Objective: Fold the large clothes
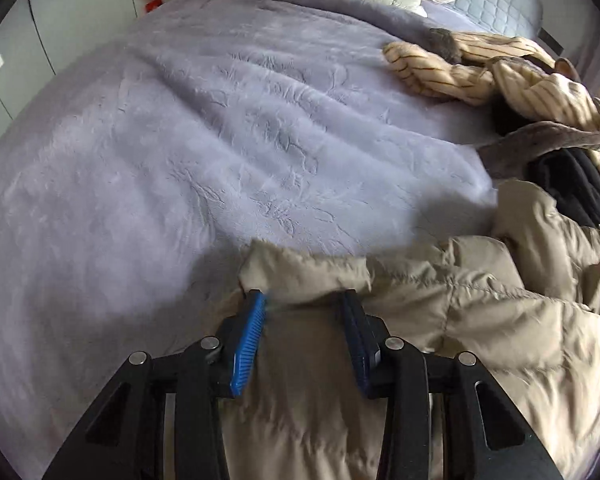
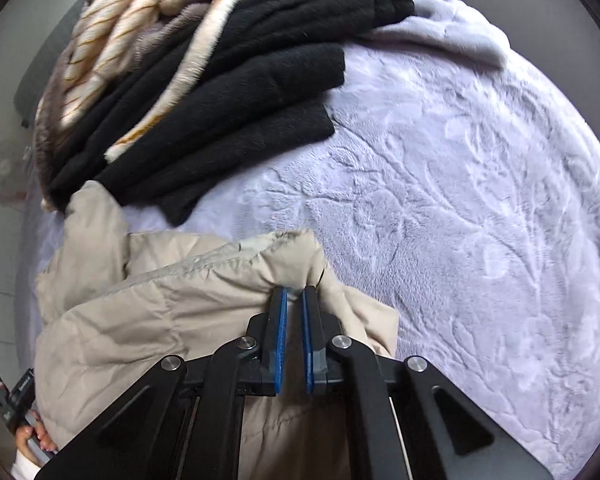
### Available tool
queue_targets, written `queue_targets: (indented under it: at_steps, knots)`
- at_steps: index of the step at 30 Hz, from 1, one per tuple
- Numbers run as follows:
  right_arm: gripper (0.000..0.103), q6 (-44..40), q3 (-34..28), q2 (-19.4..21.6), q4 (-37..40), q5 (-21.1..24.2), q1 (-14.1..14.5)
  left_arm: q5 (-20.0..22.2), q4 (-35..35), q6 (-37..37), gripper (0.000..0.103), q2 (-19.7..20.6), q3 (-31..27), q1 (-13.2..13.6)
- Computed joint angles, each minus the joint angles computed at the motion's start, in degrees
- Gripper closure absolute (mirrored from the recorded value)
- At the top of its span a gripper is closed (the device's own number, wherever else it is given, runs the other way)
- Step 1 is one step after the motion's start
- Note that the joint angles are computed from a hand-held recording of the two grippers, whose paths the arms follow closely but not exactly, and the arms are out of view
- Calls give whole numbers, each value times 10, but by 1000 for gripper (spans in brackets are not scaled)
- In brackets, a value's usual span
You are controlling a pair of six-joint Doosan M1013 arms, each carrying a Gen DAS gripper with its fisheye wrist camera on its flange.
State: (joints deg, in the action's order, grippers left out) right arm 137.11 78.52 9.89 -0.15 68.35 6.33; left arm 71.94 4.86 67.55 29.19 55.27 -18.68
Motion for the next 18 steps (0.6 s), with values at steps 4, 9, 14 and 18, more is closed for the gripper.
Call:
queue_targets:
  at_steps: [4,9,14,18]
  knots:
    - [98,-8,9,7,-16,-12,1,-8,24,21,61,6,7,-9]
    - [99,-9,-11,21,-39,10,4,19,30,20,61,15,-17,-9]
    - [93,-34,-56,31,-91,65,27,24,25,36,61,-11,-13,-4]
    - [93,-20,-59,11,-102,64,39,27,31,59,61,-37,8,-6]
